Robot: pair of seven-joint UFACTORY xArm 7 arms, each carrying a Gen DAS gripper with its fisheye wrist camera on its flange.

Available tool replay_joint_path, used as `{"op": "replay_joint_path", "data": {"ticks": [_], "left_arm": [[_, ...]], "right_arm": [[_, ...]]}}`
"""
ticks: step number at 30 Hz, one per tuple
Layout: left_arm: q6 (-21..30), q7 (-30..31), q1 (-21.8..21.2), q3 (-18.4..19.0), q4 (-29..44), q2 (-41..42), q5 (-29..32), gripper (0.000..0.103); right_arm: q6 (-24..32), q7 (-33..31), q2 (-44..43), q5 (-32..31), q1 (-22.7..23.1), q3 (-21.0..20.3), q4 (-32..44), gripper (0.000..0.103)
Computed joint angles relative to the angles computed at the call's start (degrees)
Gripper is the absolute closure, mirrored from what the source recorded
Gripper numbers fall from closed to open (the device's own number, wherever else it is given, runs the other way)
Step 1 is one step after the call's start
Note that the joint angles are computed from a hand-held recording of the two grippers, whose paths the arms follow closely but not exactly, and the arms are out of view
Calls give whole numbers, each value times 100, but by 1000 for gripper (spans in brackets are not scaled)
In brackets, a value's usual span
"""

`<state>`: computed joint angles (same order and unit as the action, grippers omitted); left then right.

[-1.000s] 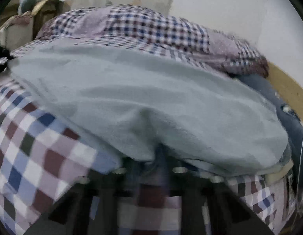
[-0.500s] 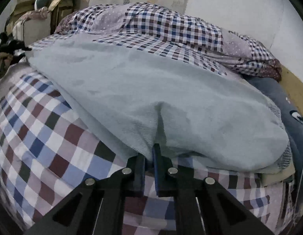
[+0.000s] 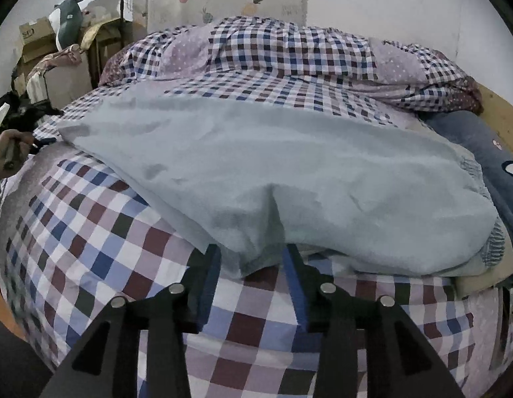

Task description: Fold clothes

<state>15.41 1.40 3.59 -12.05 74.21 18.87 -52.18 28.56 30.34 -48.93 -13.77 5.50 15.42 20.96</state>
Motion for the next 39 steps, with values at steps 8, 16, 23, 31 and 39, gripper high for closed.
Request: {"op": "replay_joint_path", "data": {"ticks": [8,16,23,31,39], "left_arm": [[-245,-1995,-703,748,284,365,1769,81],[-532,-3548,-1658,1422,410,-158,4020,91],[49,-2976,-2612,584,1665,-138,5724,91],[1492,-2658,-3866,172,2797,1244,5831,91],[1244,-2863,-3945,72,1859,776,5644,65]], "right_arm": [[-5,-167,-267,67,-28,-223,-62,58],[-70,-516,-739,239,-193,-591,-297,57],[-70,-841,-1330,655,-287,-1045,-580,56],[-93,-1480,-1579,1251,-185,-1696,-630,54],[-285,-2352,-960,2426,298,-2877,-360,47]]}}
